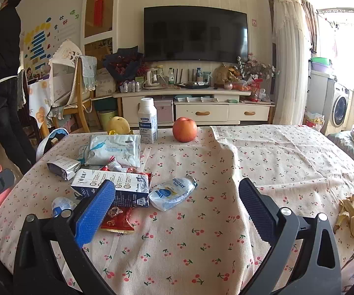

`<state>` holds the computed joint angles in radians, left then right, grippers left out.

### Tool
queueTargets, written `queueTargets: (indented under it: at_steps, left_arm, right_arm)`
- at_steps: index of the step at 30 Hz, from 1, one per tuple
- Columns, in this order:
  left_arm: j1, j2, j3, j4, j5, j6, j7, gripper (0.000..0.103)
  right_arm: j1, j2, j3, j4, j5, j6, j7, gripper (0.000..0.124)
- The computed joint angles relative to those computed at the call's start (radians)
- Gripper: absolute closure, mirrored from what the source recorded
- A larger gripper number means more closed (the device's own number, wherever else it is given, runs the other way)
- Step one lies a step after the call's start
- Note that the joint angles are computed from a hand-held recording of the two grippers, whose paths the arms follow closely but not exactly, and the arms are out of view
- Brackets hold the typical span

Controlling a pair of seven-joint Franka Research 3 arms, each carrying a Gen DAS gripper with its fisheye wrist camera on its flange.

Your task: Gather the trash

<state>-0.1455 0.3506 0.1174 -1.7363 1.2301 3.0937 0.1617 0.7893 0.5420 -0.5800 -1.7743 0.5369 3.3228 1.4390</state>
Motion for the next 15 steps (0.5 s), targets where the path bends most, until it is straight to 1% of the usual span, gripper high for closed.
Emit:
queueTargets:
  at_steps: [3, 6, 10, 12, 15]
  left_arm:
    - [-0.002, -0.026, 0.007, -0.026, 0.025, 0.005, -0.02, 0.003]
    - [-0.005, -0.053, 0.022, -0.044, 0.112, 0.023, -0.114, 0.003]
    - [0.024, -0.085, 0.002, -0.06, 0.206, 0.024, -0.214, 0.003]
    - [0.045, -0.099, -0.016, -0.072, 0.229, 0.023, -0.239, 0.003]
    - [0.08, -0.116, -0.045, -0.086, 0.259, 0.026, -0.271, 0.003]
  right_arm:
    - [0.024, -0.016, -0.012, -0.026, 0.014, 0.022, -0.012, 0.025]
    - [0.051, -0.023, -0.026, -0.04, 0.05, 0.037, -0.039, 0.025]
    - [0.085, -0.029, -0.042, -0.051, 0.104, 0.056, -0.092, 0.024]
    - [0.125, -0.022, -0.076, -0.054, 0.141, 0.059, -0.122, 0.024]
    - [0.168, -0.012, -0.111, -0.056, 0.194, 0.064, -0.163, 0.025]
